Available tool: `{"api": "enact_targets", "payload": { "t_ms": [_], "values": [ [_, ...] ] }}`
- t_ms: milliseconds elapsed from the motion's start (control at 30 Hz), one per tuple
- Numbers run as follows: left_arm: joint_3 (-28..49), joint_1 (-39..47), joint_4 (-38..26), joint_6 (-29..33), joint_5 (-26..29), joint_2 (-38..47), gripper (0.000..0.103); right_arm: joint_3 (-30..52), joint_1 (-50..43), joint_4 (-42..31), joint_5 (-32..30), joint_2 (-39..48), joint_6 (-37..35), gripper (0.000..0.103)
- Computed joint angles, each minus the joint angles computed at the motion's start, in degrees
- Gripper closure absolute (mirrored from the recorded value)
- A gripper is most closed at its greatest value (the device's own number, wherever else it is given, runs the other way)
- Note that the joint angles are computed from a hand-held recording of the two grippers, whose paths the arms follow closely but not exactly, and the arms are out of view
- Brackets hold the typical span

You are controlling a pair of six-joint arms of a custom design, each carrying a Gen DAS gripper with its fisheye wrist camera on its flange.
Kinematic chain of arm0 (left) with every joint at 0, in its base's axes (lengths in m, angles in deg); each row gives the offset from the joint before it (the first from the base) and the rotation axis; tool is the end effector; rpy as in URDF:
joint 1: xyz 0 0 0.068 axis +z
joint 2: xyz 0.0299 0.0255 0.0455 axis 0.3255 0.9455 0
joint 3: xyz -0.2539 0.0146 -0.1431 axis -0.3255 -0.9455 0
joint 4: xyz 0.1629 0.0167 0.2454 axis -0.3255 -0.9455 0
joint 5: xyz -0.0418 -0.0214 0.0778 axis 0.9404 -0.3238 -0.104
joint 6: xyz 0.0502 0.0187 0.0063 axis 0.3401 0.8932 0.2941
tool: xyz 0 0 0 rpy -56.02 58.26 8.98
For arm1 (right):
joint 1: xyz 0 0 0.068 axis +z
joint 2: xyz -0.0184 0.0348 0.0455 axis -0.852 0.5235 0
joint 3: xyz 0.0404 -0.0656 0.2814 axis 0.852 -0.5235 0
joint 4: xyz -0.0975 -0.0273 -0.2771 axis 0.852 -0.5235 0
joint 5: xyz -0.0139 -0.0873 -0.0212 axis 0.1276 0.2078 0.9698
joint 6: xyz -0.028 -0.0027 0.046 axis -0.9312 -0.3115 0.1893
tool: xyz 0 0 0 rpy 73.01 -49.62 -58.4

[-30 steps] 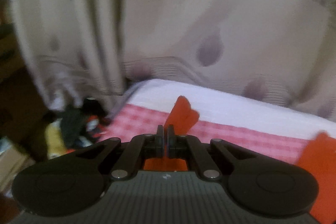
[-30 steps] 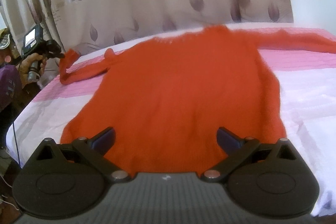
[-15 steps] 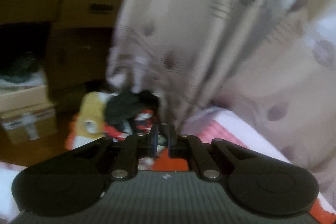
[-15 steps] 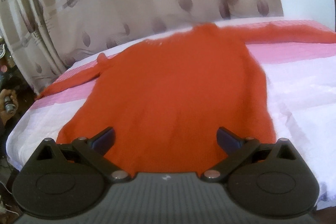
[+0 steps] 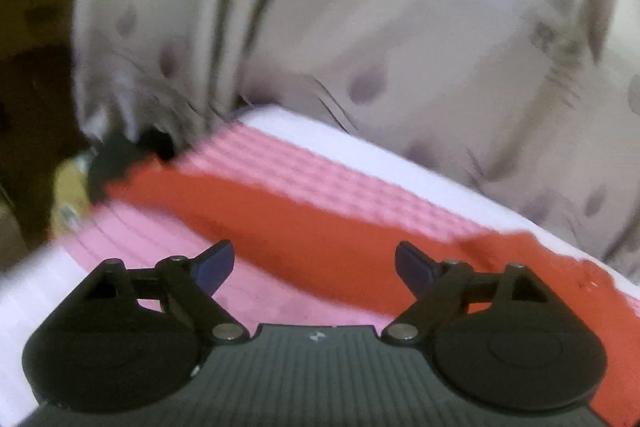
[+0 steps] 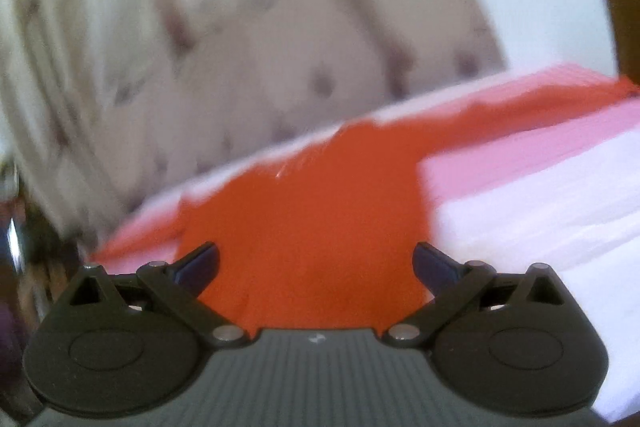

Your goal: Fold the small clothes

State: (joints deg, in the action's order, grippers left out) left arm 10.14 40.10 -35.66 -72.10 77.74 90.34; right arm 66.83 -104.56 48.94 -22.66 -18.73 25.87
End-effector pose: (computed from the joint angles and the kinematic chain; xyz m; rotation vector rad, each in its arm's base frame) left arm 0.2236 0.0829 0.1968 -0.6186 2.0322 -0.0337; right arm 0.1704 -0.1320 0.1949 0.0977 2.0594 0.6955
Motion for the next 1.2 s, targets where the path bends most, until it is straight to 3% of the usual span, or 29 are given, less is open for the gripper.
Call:
{"api": "enact_targets", "payload": {
  "t_ms": [133,267,333,367,467,533,667,767,867,967,1033,1100,1200],
  "values": [
    [-3.98,-10.66,3.02,-4.75,-6.29,0.63,0.017,12.81,-5.43,9.97,0.1,20.55,11.29,0.0],
    [-7.33,-21.55,6.71,-6.53,-16.99,0.9,0.017,27.8,-6.25,19.16,3.44,38.23,24.05,0.0],
    [-8.94,-24.18,9.7,-4.44,-20.91,-0.28,0.003,35.55,-6.34,22.44,4.89,46.04,31.51,0.002],
    [-9.26,-25.32,10.59,-3.89,-22.8,-0.13,0.0,40.68,-6.41,22.99,6.11,50.69,35.95,0.003],
    [-7.92,-24.36,10.23,-4.13,-21.74,2.65,0.0,53.09,-6.13,23.27,8.93,61.21,45.78,0.003],
    [-5.84,-23.43,6.66,-6.45,-20.89,4.24,0.002,61.26,-5.63,20.72,10.62,67.1,48.52,0.003],
    [-6.28,-21.27,6.59,-9.06,-18.39,3.37,0.001,74.99,-4.29,14.65,14.02,76.24,49.59,0.005],
    [-5.2,-22.53,5.21,-8.52,-20.3,4.3,0.001,79.96,-3.54,16.17,14.14,80.08,49.93,0.004],
    [-3.98,-23.67,3.97,-7.92,-22.1,5.62,0.001,85.64,-2.19,13.34,15.39,83.32,45.8,0.005],
    [-4.03,-23.96,3.37,-7.63,-22.65,5.44,0.001,83.79,-0.73,15.4,16.75,82.64,42.46,0.006],
    [-3.94,-24.07,3.2,-7.5,-22.91,5.6,0.001,82.59,-0.48,17.04,17.75,82.3,41.44,0.019],
    [-3.5,-24.35,3.05,-7.4,-23.37,6.24,0.0,89.3,-0.53,9.28,17.43,85.87,41.35,0.092],
    [-3.21,-24.67,2.75,-7.25,-23.94,6.64,0.0,91.55,-1.13,8.05,17.17,87.54,43.78,0.095]
  ]
}}
